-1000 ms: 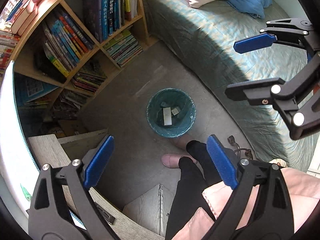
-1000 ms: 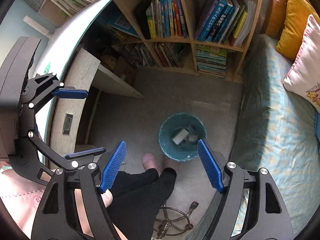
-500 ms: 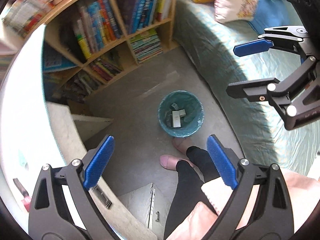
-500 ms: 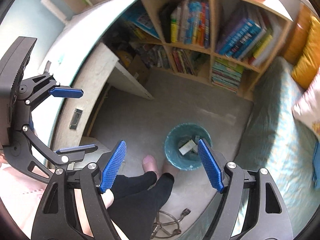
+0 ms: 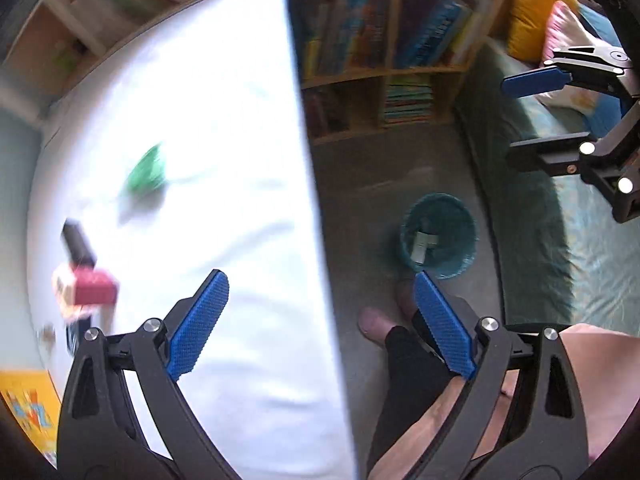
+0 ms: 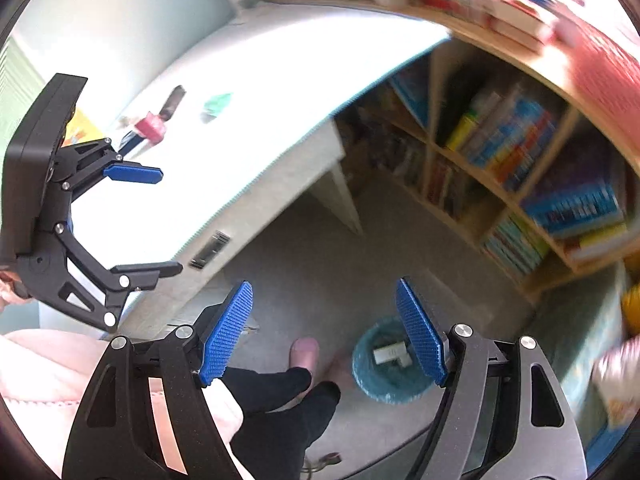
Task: Collect trash
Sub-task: 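Move both open tools back over the table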
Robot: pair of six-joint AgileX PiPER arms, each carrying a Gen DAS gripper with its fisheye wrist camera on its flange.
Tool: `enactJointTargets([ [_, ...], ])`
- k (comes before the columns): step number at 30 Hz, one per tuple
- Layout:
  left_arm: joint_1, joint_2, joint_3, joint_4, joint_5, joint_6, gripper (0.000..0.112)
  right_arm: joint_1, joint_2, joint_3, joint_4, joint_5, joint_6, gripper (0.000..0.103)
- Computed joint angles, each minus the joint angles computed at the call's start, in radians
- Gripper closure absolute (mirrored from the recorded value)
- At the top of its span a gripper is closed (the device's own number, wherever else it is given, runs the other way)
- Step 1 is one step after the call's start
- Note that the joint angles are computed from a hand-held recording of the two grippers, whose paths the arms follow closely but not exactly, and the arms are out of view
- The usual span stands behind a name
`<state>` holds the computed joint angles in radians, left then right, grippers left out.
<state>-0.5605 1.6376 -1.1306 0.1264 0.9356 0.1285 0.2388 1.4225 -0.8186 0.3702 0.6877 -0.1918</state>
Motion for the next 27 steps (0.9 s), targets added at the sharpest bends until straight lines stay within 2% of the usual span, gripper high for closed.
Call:
enactJointTargets([
  [5, 0.130, -0.060, 0.060, 0.018, -0.009, -0.002, 0.021, 0.095, 0.135, -0.172, -0.011, 0.023, -0.018, 0.029],
  [12, 0.322, -0.125, 0.143, 0.046, -0.033, 0.012, 0.021, 0.231, 0.325, -0.463, -0.046, 0.098, 0.004, 0.029],
  [19, 0.565, -0.143, 0.155, 0.012, -0.051, 0.178, 0.021, 0.338, 0.523, -0.787, -0.081, 0.200, 0.039, 0.029],
  [27, 0.785, -0.045, 0.055, -0.037, -0.080, 0.380, 0.020, 0.413, 0.770, -1.192, -0.129, 0.352, 0.092, 0.029],
])
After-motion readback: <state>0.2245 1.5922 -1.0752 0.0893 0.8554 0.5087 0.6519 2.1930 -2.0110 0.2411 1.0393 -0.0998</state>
